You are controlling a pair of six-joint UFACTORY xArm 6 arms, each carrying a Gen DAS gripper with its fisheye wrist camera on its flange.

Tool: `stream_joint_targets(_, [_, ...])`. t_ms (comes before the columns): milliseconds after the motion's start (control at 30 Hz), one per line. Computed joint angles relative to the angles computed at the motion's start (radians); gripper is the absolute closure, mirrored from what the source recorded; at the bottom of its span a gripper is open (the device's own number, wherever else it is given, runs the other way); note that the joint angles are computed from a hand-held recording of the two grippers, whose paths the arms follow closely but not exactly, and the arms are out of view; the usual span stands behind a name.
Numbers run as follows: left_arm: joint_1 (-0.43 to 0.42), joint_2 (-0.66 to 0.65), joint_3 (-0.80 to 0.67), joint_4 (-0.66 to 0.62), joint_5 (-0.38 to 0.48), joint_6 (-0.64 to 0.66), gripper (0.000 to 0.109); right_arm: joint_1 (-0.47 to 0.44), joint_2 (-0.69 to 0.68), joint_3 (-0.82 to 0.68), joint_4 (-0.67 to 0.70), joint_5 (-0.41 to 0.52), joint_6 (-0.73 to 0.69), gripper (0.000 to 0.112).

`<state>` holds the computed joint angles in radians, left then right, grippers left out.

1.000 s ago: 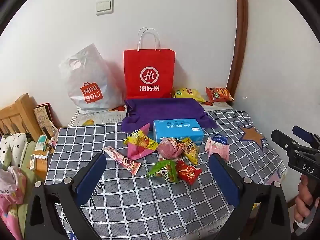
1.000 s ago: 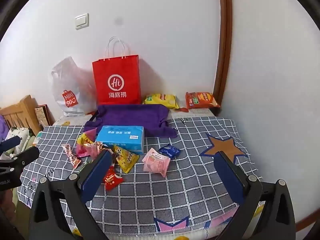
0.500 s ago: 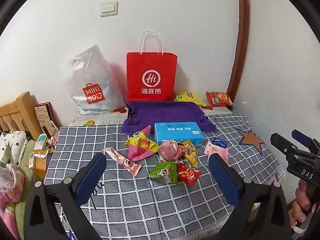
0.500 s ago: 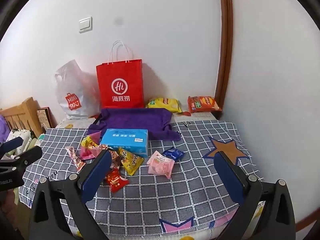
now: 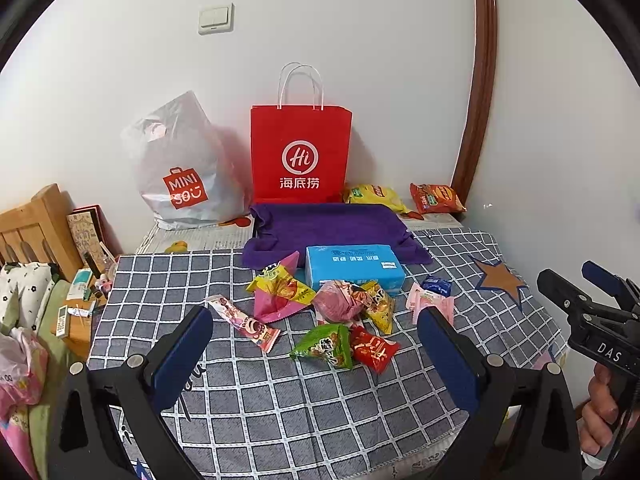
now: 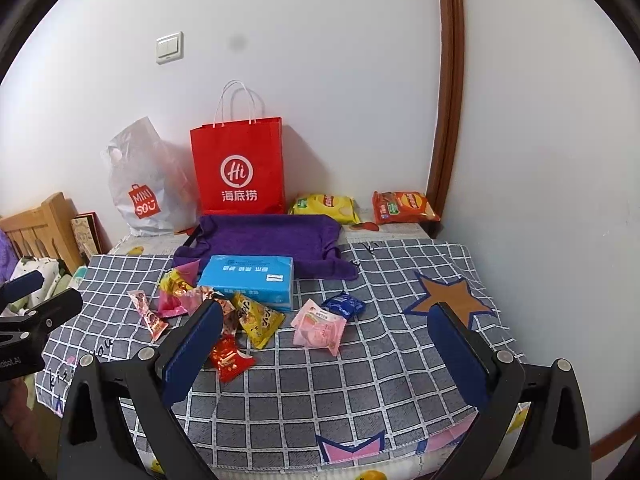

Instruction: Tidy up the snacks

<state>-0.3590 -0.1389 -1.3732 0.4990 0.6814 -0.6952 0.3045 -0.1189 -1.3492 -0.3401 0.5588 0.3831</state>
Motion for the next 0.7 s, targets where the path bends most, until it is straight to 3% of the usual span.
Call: stream_joint_targets(700, [-0.003, -0.004, 0.005, 0.014, -0.008, -0.007, 0.006, -0.007, -0.012, 0.017, 0.018, -0.017, 0.007, 0.011])
